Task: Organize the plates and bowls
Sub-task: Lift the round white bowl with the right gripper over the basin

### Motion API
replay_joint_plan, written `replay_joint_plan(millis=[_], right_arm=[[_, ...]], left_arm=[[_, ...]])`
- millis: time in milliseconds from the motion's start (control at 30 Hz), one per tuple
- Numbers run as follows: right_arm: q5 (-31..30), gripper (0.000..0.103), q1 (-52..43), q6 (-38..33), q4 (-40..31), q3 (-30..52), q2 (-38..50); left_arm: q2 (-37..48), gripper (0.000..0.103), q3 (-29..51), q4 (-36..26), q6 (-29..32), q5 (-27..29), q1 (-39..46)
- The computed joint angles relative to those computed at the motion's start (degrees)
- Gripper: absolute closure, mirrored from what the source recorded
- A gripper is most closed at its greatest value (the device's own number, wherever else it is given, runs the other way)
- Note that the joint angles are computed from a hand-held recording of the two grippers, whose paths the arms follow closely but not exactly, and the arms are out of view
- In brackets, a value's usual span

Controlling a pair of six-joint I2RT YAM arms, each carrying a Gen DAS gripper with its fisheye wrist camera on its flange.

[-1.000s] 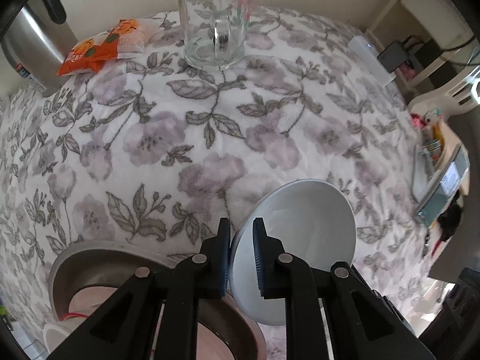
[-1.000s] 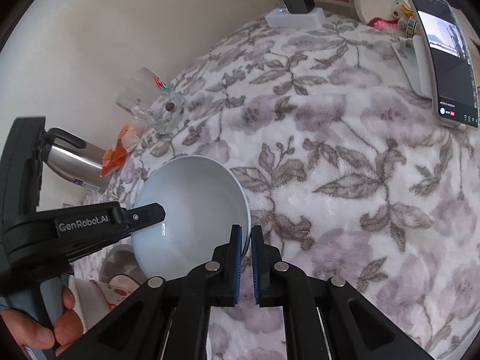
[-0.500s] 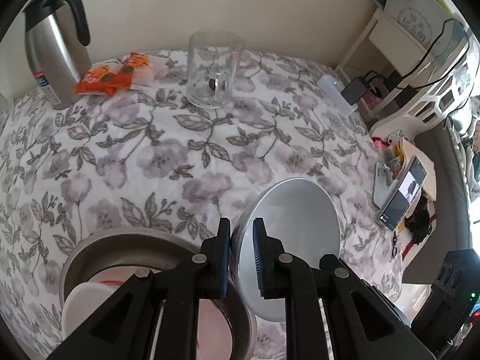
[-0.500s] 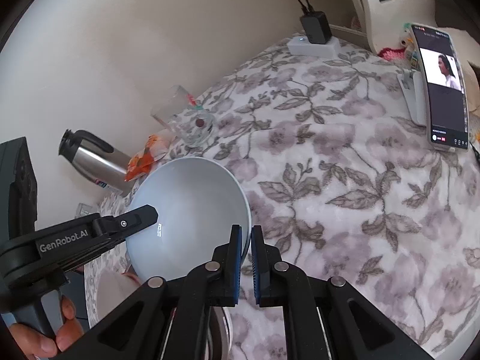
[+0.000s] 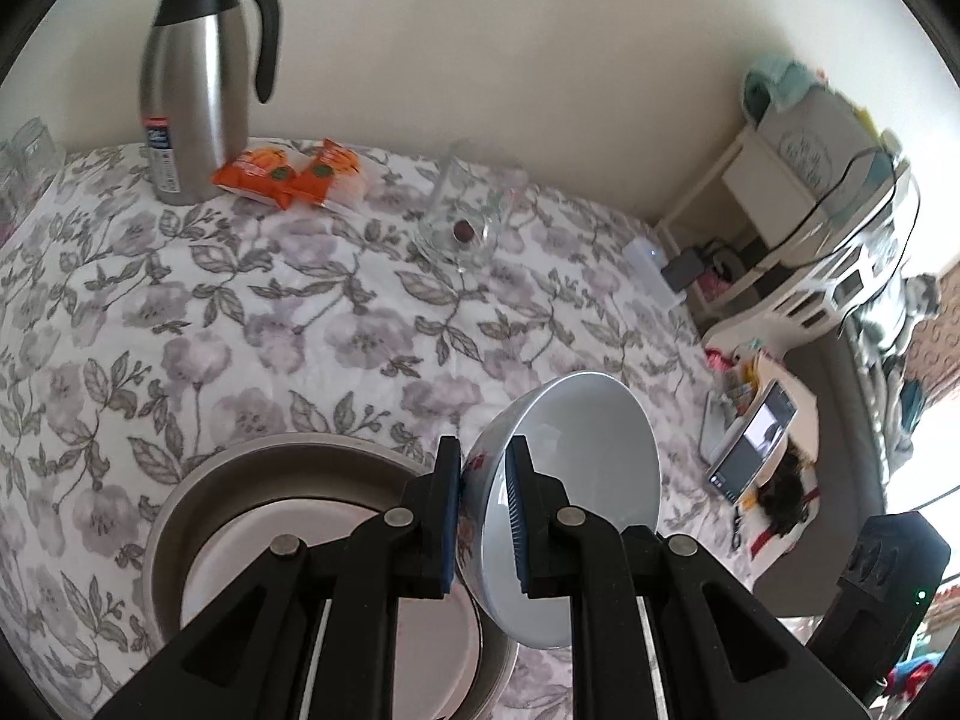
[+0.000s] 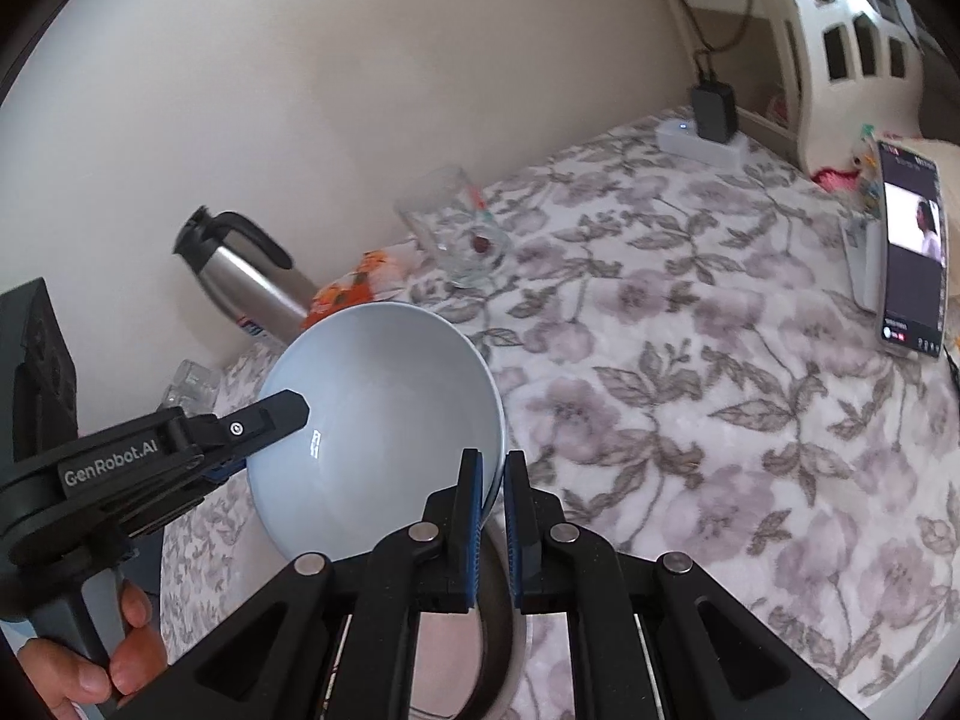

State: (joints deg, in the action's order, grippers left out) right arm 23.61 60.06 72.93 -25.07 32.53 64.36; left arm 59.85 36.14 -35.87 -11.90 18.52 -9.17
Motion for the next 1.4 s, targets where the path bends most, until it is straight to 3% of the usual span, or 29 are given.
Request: replay_joint_plan(millis=[700, 1033, 1400], right_arm=[[9.4, 0.095, 11.8, 1.3, -6.8, 13.2, 7.1], [10.9, 0.095, 14.1, 0.7, -7.1, 15.8, 8.6], [10.1, 0.095, 15.7, 0.9, -8.2, 18.2, 11.9]], left_arm=[[-15.2, 0.088, 0.9, -16.4, 16.6, 14.3, 25.1], [-16.0, 0.088, 3.0, -23.7, 26.2, 21.5, 36.7], [-13.8, 0.088, 2.4, -29.1, 36.0, 23.8, 45.7]])
